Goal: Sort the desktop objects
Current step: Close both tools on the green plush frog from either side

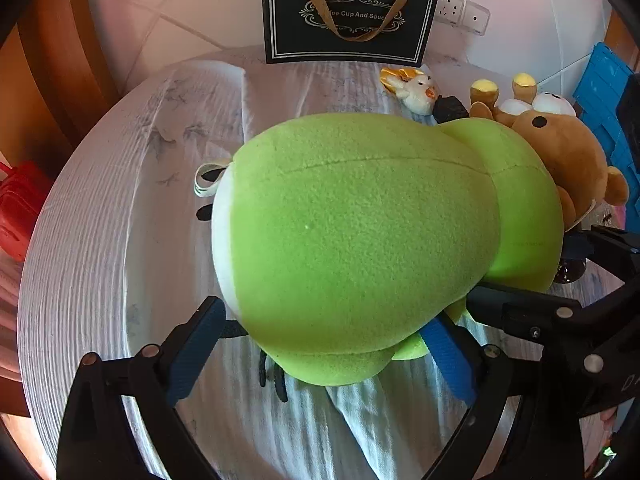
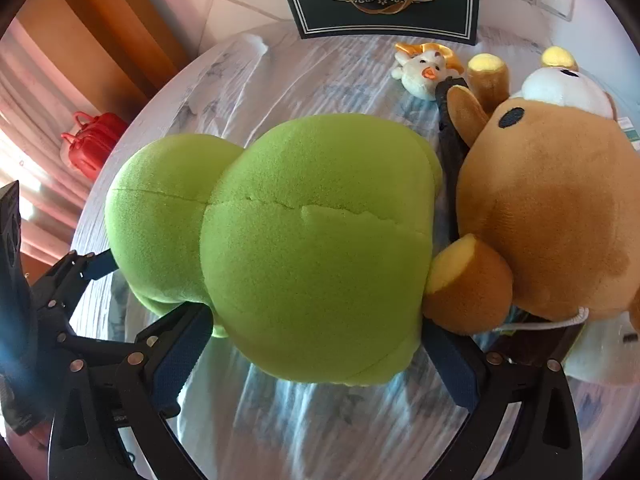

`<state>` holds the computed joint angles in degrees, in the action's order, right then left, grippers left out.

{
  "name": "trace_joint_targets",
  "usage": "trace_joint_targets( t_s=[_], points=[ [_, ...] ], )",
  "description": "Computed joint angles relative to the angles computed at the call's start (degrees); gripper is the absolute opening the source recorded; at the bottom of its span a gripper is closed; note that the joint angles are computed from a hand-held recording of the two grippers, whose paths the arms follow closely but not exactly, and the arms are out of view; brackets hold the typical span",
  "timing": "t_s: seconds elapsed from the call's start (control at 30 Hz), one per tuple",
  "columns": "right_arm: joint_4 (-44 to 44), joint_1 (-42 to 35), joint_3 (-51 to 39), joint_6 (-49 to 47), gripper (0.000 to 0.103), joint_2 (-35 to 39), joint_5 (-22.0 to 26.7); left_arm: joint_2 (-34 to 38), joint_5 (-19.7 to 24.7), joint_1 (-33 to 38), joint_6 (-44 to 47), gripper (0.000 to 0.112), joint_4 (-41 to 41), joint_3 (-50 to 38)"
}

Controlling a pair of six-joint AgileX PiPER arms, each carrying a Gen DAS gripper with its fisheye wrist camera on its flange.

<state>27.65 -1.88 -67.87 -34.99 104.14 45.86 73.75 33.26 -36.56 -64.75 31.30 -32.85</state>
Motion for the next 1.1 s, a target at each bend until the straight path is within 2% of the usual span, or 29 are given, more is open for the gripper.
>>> trace_joint_targets(
  t_s=[0.13, 0.3, 0.37, 0.43, 0.5, 0.63, 0.73, 0.93, 1.1],
  points=[
    [1.86, -0.47, -1.08, -0.59, 0.103, 1.59, -0.27, 0.26, -2.99, 1.4, -2.34, 0.098, 2.8, 1.01],
    [2.24, -0.23, -2.3, -0.93, 0.103, 3.03, -0.21, 0.42, -8.19, 4.88, 3.28, 0.098, -2.06, 2.76],
    [1.44, 0.2, -1.81, -0.42, 0.101, 2.57, -0.98, 0.83, -9.2, 4.81, 2.9, 0.097, -0.58, 2.96],
    [0.77, 0.29, -1.48, -0.49, 0.097, 2.28, -1.33, 0.31, -10.98, 4.12, 1.13, 0.086, 2.1, 3.89],
    [-0.3, 0.66, -1.02, -0.33, 0.092, 1.68, -1.87, -0.81, -9.99, 2.17, -4.06, 0.079, 6.46, 4.42],
    [0.03, 0.24, 0.57, -1.93, 0.08, 0.16, -2.57, -3.2, -6.41, -1.35, -8.95, 0.069, 9.97, 4.75],
    [0.3, 0.27, 2.32, -2.75, 0.078, -1.34, -3.39, -5.16, -2.68, -4.79, -10.84, 0.067, 10.15, 4.89],
    [3.03, -0.56, 7.12, -6.64, 0.078, -6.63, -3.32, -12.42, 9.33, -16.68, -19.06, 0.067, 11.23, 5.7],
    [5.7, -2.42, 10.66, -9.92, 0.077, -12.32, -1.04, -17.2, 21.03, -29.69, -27.93, 0.067, 11.88, 4.84]
  ],
)
